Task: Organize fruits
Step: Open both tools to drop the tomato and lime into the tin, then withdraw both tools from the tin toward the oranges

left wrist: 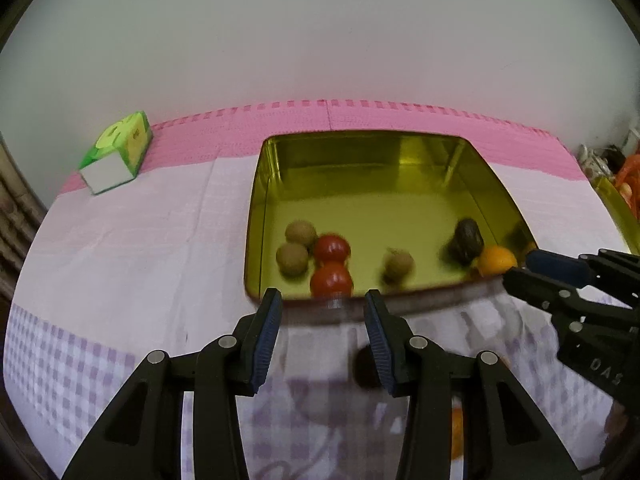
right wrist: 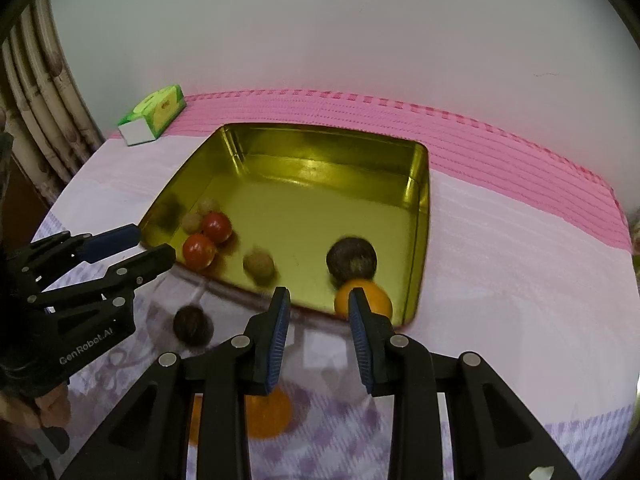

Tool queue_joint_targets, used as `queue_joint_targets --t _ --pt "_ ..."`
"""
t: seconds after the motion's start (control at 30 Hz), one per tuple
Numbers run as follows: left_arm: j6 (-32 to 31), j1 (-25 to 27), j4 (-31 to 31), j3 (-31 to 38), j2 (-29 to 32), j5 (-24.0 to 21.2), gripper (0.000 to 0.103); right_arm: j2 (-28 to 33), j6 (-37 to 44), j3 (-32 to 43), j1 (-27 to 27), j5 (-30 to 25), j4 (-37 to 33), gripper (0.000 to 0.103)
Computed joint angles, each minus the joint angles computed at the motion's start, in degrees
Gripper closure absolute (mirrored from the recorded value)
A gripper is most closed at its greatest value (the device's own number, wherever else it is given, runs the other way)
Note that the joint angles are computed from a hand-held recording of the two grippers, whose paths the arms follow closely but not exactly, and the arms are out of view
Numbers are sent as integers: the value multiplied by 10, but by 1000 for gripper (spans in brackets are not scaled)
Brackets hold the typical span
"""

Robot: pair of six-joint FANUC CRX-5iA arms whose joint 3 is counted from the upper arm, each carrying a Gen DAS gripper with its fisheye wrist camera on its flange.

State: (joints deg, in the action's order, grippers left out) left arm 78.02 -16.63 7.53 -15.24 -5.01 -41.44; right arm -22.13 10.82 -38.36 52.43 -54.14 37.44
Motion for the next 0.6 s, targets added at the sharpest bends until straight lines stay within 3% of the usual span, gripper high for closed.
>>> queue_joint_targets --t 0.33,0.6 --pt "13 12 -14 -78 -56 -25 59 -60 -61 -57 105 -54 -37 75" --pt "22 30 -8 -116 -82 -29 59 -48 -67 -64 120 -38 -58 75"
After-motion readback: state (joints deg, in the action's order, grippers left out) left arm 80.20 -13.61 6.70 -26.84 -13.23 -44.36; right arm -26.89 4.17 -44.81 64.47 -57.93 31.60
